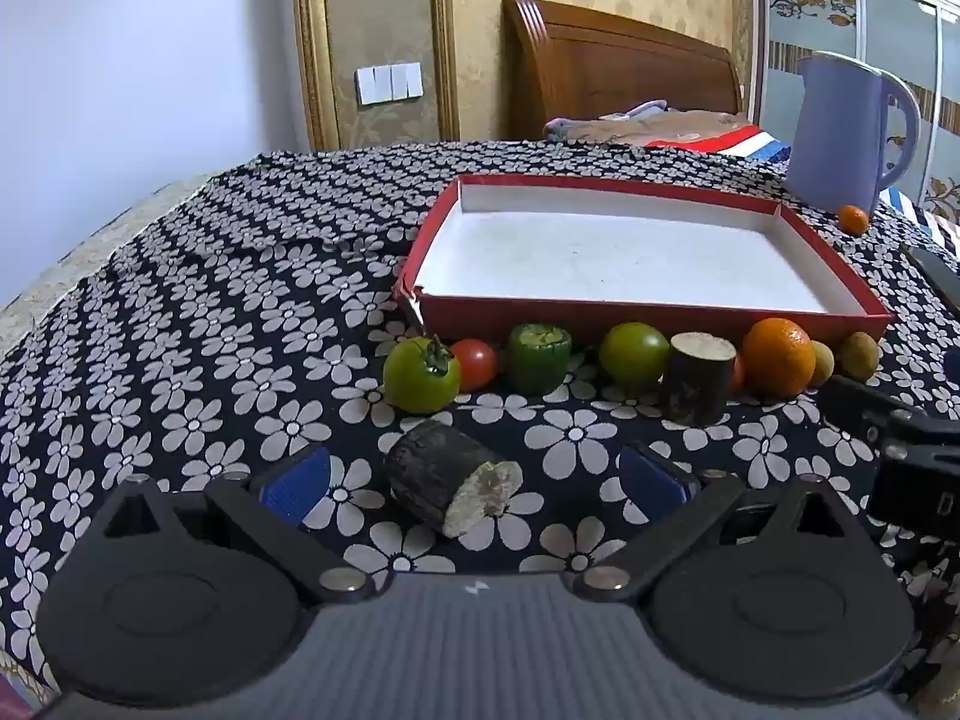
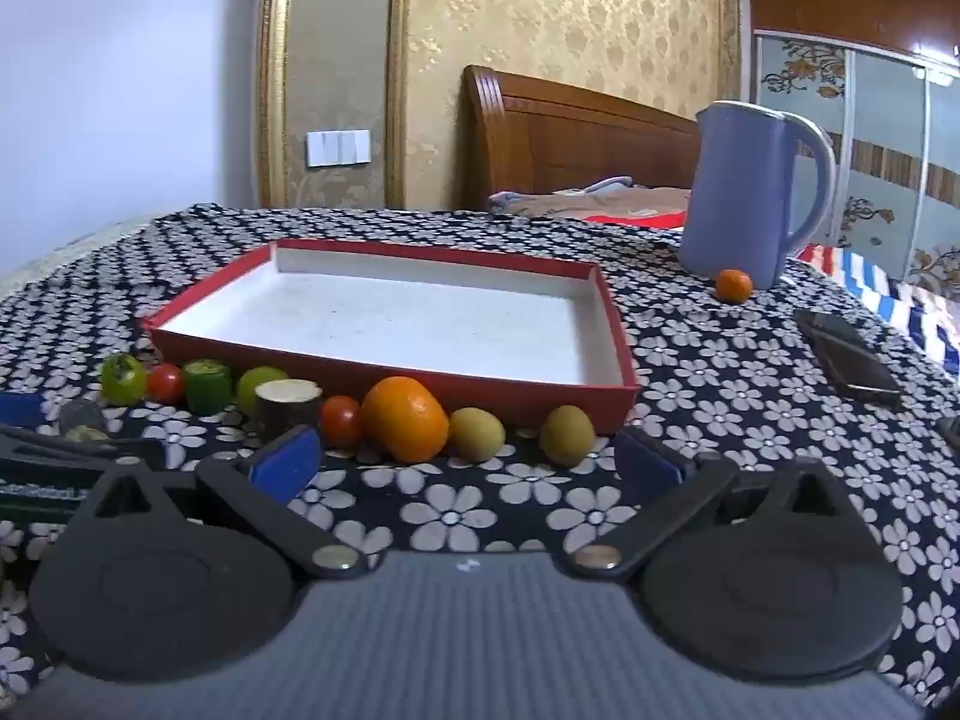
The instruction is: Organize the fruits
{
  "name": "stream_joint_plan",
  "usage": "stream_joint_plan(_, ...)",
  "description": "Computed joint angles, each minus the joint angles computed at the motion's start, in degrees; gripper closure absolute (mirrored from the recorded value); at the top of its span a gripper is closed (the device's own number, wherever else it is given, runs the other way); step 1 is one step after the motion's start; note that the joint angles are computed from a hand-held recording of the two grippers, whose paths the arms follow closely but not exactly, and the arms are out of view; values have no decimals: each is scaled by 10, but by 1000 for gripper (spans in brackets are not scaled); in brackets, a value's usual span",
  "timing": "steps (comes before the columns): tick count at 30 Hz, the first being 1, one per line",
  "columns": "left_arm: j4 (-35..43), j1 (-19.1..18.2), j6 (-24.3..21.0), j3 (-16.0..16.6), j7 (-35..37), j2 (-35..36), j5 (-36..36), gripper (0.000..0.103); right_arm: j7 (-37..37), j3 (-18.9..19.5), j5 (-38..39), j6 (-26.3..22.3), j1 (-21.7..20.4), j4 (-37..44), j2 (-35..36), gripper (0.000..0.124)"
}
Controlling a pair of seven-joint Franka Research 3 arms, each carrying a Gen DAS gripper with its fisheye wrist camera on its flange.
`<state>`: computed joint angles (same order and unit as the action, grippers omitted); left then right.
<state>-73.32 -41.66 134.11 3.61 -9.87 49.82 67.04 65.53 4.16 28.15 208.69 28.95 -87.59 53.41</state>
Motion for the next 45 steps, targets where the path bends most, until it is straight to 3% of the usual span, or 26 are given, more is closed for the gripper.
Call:
stream_joint_plan(3,6,-4,-11,0,-2,2,-2,0,-2,6,-5,-22,-7,-13,-14,21)
stream_joint_plan(4,27,-10,-15,8,29,16,-28,0,6,12,-8,-14,-12,-23,-17,21)
stream_joint_plan(6,20,-5,-12,1,10,11,-11,0,22,17,-14,-46,-27,-15,-18,21)
stream_joint_plan(8,3,-4,1,3,2,2,-4,0,15,-26,10,-66,8,4,-7,21)
stream_joint_plan(10,-10,9,10,-9,0,-7,4,0,14,-42,23,-64,24,10,-2,21)
stream_joint_plan(15,-1,-4,-2,1,4,-2,-4,0,15,-72,62,-73,48,22,5,21)
stream_joint_plan(20,0,-3,-6,-2,1,-2,-3,0,30,-52,46,-89,27,22,2,21)
stream_joint_plan(45,11,-6,-8,-1,7,4,-9,0,71,-70,22,-104,34,22,4,21)
